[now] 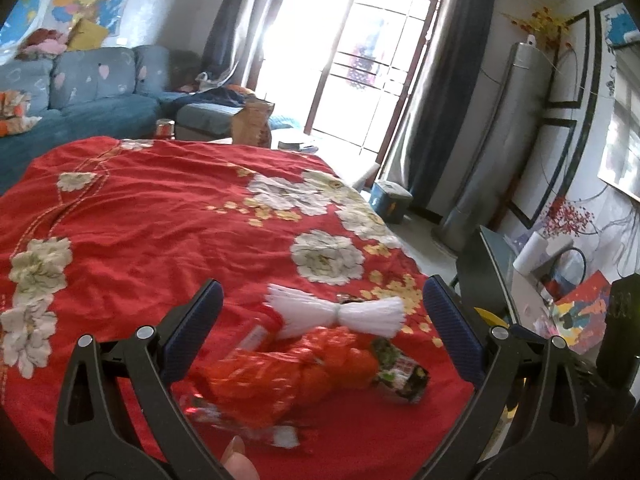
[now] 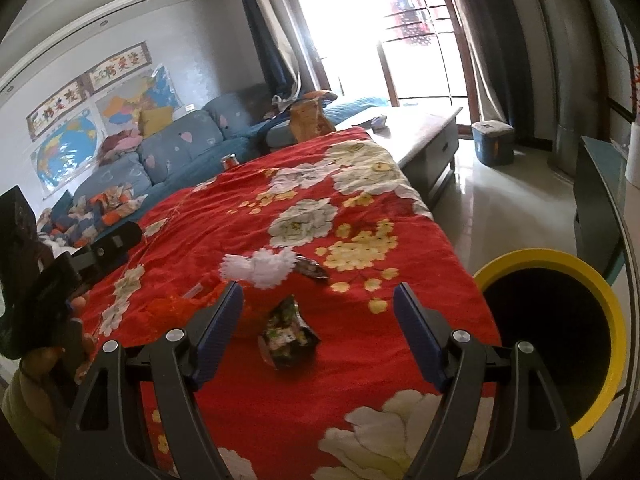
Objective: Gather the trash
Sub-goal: 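Grasp the white foam net with the right gripper while the left grasps the orange bag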
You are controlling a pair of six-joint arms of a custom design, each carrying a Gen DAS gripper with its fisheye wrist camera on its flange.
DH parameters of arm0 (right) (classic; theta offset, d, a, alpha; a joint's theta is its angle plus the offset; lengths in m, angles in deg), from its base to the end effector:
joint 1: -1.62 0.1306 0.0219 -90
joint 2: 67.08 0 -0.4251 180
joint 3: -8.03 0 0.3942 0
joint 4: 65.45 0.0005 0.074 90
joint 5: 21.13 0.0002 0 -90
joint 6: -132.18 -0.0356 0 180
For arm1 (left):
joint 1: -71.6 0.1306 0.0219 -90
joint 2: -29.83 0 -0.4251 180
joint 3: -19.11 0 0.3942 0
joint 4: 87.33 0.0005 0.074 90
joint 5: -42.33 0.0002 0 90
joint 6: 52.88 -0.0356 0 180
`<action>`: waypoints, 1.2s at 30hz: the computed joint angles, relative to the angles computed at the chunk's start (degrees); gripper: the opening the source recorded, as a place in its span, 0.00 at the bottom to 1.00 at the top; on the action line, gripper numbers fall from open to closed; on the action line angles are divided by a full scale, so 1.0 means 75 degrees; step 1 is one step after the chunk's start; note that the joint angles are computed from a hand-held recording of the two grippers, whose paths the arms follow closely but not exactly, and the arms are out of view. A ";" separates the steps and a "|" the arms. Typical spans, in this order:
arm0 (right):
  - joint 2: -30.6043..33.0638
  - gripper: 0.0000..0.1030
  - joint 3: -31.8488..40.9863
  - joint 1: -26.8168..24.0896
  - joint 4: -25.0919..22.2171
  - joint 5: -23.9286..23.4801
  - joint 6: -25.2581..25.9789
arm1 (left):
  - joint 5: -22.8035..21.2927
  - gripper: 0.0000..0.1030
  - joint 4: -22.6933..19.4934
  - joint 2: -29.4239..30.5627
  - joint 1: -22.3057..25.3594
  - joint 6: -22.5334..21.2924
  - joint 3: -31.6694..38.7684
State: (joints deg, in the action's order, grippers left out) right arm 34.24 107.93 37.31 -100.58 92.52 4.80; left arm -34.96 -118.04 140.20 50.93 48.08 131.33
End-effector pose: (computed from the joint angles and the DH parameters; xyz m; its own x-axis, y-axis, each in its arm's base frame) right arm 0.4837 0.3293 0.4740 -0.5499 0.2897 -0.7834 0.0770 0.9515 0.2979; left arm 0.6136 -0.2404 0.4892 -0.5431 0.0067 -0.8396 0.4292 0.8617 -0.2708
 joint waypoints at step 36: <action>0.1985 0.68 0.2366 -0.0445 -0.0910 -0.1475 0.0141 | 0.1055 0.55 -0.1978 0.0611 0.0667 -0.1050 0.0464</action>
